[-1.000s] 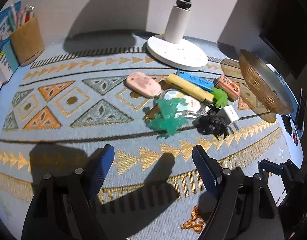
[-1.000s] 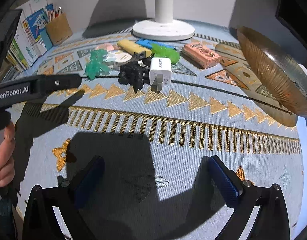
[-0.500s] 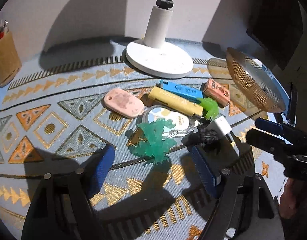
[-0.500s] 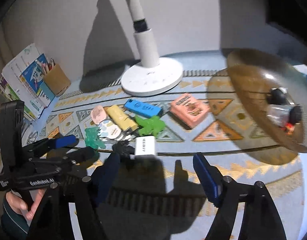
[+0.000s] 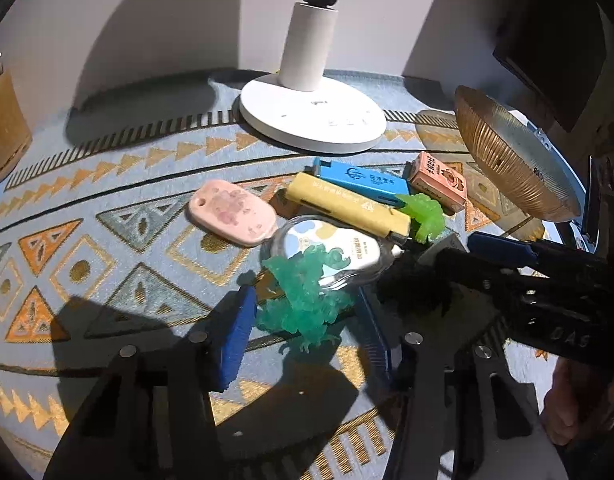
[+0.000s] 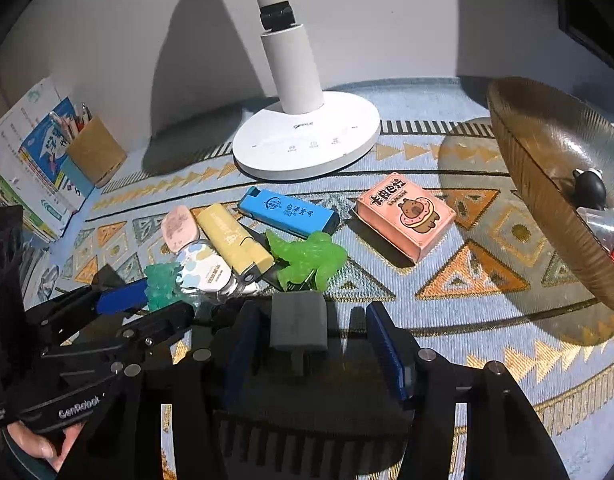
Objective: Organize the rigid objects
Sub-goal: 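Grasp the green translucent figure with the left gripper while the right gripper grasps the white charger, then carry the green figure and white charger in both grippers over the amber bowl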
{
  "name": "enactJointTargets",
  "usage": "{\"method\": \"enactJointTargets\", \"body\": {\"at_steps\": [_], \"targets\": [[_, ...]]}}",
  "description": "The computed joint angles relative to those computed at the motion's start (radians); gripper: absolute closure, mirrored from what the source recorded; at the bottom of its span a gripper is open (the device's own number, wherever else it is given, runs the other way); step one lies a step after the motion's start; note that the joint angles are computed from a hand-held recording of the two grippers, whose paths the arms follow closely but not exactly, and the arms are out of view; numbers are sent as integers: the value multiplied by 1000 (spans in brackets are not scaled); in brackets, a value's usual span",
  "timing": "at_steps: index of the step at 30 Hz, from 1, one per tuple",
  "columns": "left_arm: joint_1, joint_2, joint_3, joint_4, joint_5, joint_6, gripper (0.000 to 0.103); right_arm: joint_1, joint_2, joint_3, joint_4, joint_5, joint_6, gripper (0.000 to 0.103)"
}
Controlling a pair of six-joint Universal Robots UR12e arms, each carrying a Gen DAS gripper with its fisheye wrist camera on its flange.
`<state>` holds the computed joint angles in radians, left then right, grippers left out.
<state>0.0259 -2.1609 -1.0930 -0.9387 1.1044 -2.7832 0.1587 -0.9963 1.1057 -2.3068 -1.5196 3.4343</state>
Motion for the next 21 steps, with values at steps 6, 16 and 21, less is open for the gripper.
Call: {"method": "enactJointTargets", "body": {"at_steps": [6, 16, 21], "targets": [[-3, 21, -37, 48, 3, 8, 64, -6, 2, 3, 2, 19, -6, 63], [42, 121, -187, 106, -87, -43, 64, -9, -116, 164, -94, 44, -7, 75], [46, 149, -237, 109, -91, -43, 64, 0, -155, 213, -86, 1, -23, 75]]}}
